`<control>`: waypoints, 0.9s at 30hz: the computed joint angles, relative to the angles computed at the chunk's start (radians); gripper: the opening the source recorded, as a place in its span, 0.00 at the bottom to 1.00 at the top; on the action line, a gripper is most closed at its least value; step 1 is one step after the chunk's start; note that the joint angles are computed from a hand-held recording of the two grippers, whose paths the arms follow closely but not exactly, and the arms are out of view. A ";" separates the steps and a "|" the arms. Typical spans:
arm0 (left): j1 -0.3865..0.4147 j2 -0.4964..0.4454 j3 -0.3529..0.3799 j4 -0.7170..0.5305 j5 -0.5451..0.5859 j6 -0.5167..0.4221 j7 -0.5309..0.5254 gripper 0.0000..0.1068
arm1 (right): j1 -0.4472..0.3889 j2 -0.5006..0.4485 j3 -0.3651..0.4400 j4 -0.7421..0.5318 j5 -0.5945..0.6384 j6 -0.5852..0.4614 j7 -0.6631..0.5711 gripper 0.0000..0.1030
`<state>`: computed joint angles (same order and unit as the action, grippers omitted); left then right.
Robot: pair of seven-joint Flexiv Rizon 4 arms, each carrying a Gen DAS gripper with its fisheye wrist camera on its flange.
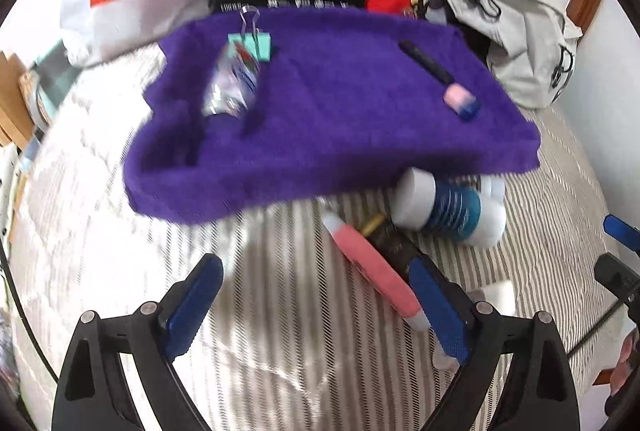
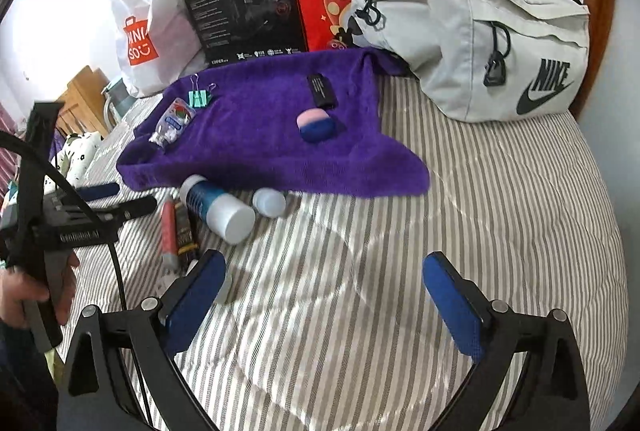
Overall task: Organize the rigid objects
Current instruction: 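Lower the left gripper onto the pink tube and close it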
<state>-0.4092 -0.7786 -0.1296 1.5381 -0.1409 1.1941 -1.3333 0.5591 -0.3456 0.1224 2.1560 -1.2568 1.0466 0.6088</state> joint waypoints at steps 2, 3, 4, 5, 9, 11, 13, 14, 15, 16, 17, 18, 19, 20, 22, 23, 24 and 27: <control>-0.001 -0.009 -0.008 -0.003 -0.005 -0.009 0.000 0.89 | 0.004 0.001 0.004 0.004 0.006 -0.001 0.011 1.00; -0.012 -0.011 0.005 -0.005 0.005 -0.017 -0.005 0.89 | 0.005 -0.001 0.006 0.005 0.008 0.003 0.013 1.00; -0.029 -0.014 0.027 -0.016 0.019 -0.032 -0.017 0.90 | 0.006 -0.003 0.008 0.006 0.013 0.005 0.012 1.00; -0.025 -0.011 0.023 -0.007 0.022 -0.018 -0.016 0.90 | 0.010 -0.004 0.010 0.006 0.019 0.003 0.011 1.00; -0.085 -0.002 0.125 -0.030 0.109 -0.052 -0.076 0.90 | 0.024 -0.009 0.016 0.006 0.053 -0.005 -0.015 1.00; -0.067 -0.005 0.109 -0.026 0.123 -0.039 -0.077 0.89 | 0.029 -0.009 0.015 0.009 0.059 -0.003 -0.013 1.00; -0.041 -0.006 0.076 -0.019 0.098 -0.040 -0.076 0.89 | 0.031 -0.013 0.012 0.010 0.060 0.007 -0.008 1.00; -0.050 -0.007 0.085 -0.022 0.104 -0.036 -0.091 0.89 | 0.033 -0.019 0.010 0.006 0.062 0.012 -0.008 1.00; -0.053 -0.007 0.089 -0.021 0.109 -0.035 -0.098 0.89 | 0.033 -0.023 0.008 0.003 0.063 0.018 -0.012 1.00; -0.061 -0.008 0.096 -0.022 0.118 -0.025 -0.108 0.89 | 0.035 -0.028 0.007 -0.002 0.067 0.021 -0.020 1.00; -0.062 -0.008 0.096 -0.017 0.123 -0.012 -0.114 0.89 | 0.038 -0.034 0.007 -0.009 0.077 0.019 -0.033 1.00; -0.059 -0.007 0.091 -0.006 0.126 0.012 -0.115 0.89 | 0.041 -0.039 0.008 -0.017 0.088 0.017 -0.051 1.00; -0.055 -0.006 0.085 0.001 0.126 0.026 -0.112 0.86 | 0.045 -0.042 0.008 -0.023 0.098 0.015 -0.068 1.00; -0.046 -0.002 0.073 0.018 0.126 0.054 -0.101 0.80 | 0.049 -0.046 0.009 -0.031 0.109 0.012 -0.089 1.00; -0.032 0.007 0.055 0.041 0.122 0.090 -0.078 0.61 | 0.059 -0.048 0.003 -0.038 0.114 0.007 -0.107 1.00; -0.026 0.010 0.048 0.050 0.119 0.104 -0.066 0.48 | 0.062 -0.048 -0.001 -0.039 0.111 0.007 -0.108 1.00; -0.022 0.011 0.041 0.053 0.115 0.111 -0.054 0.40 | 0.064 -0.051 -0.007 -0.041 0.100 0.014 -0.104 1.00; -0.005 0.004 0.023 0.043 0.092 0.113 -0.016 0.18 | 0.063 -0.059 -0.030 -0.042 0.029 0.047 -0.066 1.00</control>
<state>-0.4142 -0.7746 -0.1069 1.5808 -0.0485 1.3074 -1.3493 0.6225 -0.4051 0.0922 2.1136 -1.2273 1.0941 0.5425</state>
